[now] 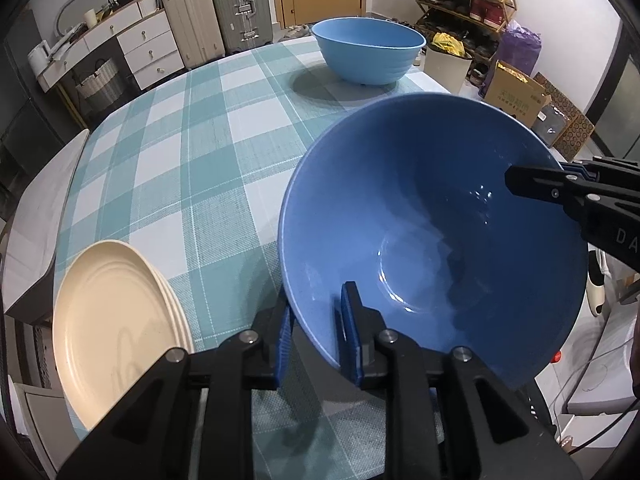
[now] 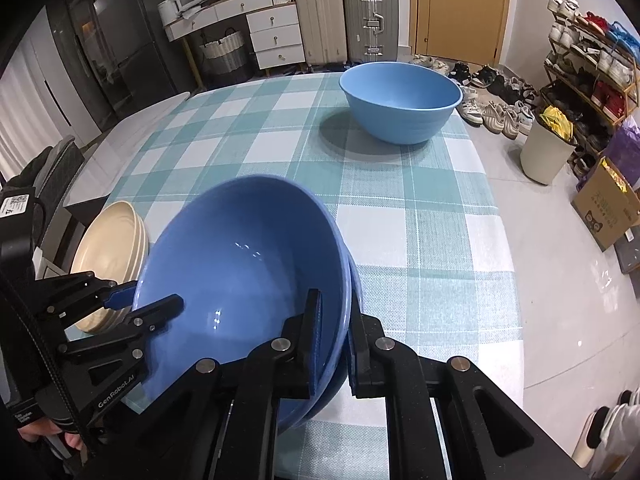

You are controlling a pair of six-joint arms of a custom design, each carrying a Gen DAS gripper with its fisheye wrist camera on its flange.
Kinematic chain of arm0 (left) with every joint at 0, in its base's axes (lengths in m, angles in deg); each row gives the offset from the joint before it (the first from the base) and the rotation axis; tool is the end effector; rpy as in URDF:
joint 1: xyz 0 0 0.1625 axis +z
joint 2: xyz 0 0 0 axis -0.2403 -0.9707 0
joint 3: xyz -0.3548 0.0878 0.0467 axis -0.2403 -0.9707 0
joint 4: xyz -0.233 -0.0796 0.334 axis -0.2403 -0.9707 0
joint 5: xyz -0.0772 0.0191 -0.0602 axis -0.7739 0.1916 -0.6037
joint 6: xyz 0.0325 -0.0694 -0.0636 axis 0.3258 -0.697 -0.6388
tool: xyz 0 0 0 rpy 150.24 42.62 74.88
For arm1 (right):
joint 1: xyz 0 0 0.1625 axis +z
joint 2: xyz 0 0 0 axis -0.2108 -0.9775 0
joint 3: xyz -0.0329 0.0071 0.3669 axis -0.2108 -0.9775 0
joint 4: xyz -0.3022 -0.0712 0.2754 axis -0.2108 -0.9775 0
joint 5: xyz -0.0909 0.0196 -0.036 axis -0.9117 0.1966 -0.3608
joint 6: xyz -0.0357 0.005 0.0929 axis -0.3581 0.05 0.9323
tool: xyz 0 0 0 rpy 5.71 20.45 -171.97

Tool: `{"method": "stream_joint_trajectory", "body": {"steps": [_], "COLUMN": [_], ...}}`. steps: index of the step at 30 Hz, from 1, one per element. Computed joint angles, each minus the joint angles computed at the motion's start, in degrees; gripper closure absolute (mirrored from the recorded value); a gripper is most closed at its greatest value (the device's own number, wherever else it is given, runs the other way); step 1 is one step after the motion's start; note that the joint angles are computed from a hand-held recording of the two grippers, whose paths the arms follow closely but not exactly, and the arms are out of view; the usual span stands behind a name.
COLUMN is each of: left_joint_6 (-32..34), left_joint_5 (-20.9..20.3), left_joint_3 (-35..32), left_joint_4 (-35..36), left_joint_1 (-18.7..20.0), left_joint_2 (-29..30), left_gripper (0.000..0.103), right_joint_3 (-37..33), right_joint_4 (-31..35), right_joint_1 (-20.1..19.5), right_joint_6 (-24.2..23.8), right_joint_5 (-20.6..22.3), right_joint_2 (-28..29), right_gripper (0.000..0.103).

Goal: Organize plates and bowls

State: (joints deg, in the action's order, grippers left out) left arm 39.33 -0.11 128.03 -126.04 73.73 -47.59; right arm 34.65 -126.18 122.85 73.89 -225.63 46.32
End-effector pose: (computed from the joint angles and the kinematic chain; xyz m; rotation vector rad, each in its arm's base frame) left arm -0.1783 -0.6900 0.2508 0.9273 2.3334 -0.2869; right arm 0.3118 -0.6554 0.1366 0.1484 -2.3337 0.6923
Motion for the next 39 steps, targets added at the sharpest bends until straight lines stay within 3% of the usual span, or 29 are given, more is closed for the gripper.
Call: {"method": "stream_joint_trajectory", "body": {"steps": [3,6,11,14,20,24,29,34,39], "left_joint_6": [-0.3,-0.5,-0.3,-0.1,0.5,1.4,2.2,4.0,5.2], "left_joint_5": [-0.1,-0.4,0.0,0.8,1.5,1.8,1.0,2.6,3.8], "left_joint_3": [-0.3,-0.3,-0.6,-0.7,-0.3,0.3,0.6,1.0,0.6], "left_joint_4": [0.7,0.5,-0.2,-1.1,-3.7,-6.8,-8.9,-10.2,-12.2], "left_joint_1": [0.1,0.2,0.4,0.5,0.4,0.2,0.2,-0.2,-0.8], "left_joint_2": [0.1,0.1,0.3,0.6,0.3,-0.1,-0.3,0.1,0.7], "left_gripper": [0.079,0.077,0.068,0.055,0.055,0.055,0.055,0.054,0.052], "right_joint_3": [0.1,0.6,0.9,1.3,1.7,1.8,2.1,1.2,0.7], "right_joint_4": [-1.4,-2.7,-3.7,-5.5,-10.0,-11.8,-11.6,-11.0,-14.3], "right_joint_1": [0.4,0.2,-0.2,-0.3,-0.2,-0.4,-1.0,-1.4,-1.2], "right_joint_6": [-0.5,-1.0,-1.0,-1.6,-3.7,-5.4,-5.4,-7.6,-8.8], "right_joint_5": [-2.2,-1.7,-1.3,-1.1,-1.4,1.2,3.4,2.7,3.7], "right_joint_2": [0.2,-0.2,-0.2,-0.2,-0.5,-0.5,-0.2,0.6,0.5], "right_gripper": [0.094,0.094,0.094,0.094,0.091,0.091,0.086,0.081,0.079]}}
